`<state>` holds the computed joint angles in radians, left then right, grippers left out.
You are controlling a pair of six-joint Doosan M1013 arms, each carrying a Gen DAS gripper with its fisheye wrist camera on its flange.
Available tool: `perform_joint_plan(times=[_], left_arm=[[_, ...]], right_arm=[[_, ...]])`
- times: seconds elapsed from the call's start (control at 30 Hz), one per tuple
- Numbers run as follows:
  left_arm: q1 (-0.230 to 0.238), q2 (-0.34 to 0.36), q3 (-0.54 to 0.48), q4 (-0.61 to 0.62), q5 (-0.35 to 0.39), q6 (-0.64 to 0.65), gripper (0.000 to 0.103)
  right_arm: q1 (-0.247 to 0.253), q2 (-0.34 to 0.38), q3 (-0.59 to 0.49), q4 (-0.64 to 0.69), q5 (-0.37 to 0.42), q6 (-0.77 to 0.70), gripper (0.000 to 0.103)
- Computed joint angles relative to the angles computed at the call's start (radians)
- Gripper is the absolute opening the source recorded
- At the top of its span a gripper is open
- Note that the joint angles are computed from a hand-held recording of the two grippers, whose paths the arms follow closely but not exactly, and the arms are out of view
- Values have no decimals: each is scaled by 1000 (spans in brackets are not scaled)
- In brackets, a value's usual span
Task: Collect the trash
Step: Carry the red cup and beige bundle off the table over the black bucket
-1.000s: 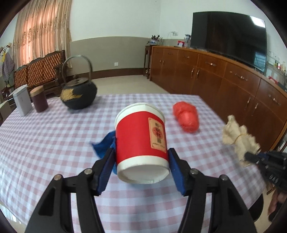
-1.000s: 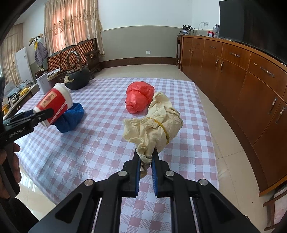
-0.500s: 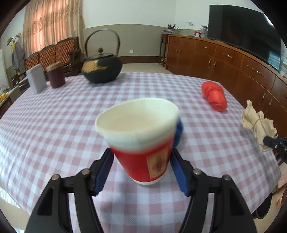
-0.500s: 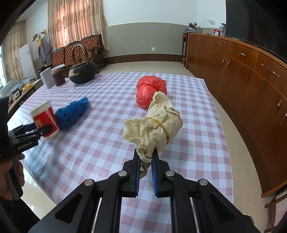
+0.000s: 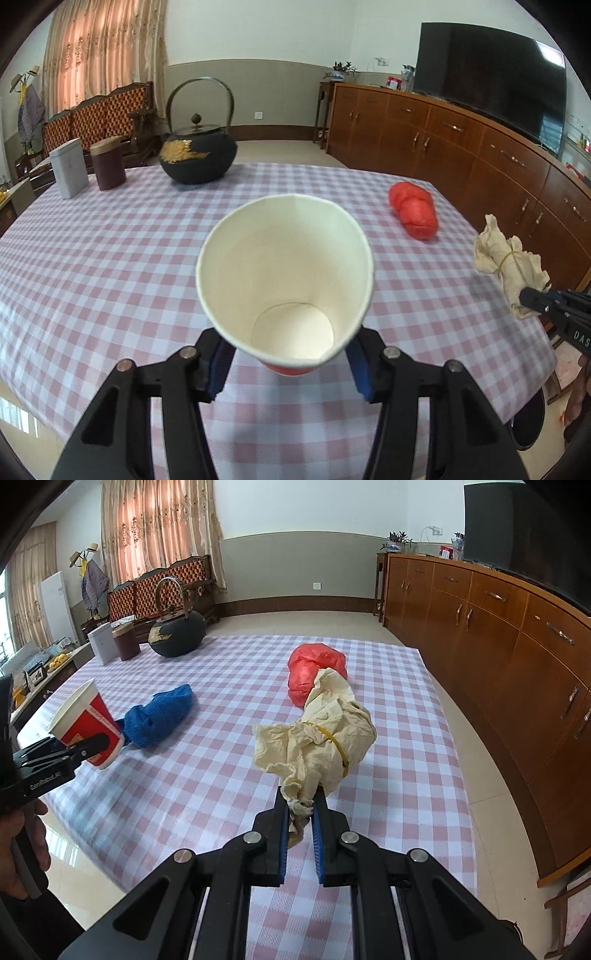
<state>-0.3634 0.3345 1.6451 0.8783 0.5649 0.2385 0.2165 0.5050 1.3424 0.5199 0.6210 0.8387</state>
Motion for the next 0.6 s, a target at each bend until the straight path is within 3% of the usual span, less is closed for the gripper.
perform_joint_plan(times=[0.6], left_arm=[[-93, -16, -4, 13, 20, 47, 55]], right_arm=[[-37, -138, 187, 83, -65, -63, 12]])
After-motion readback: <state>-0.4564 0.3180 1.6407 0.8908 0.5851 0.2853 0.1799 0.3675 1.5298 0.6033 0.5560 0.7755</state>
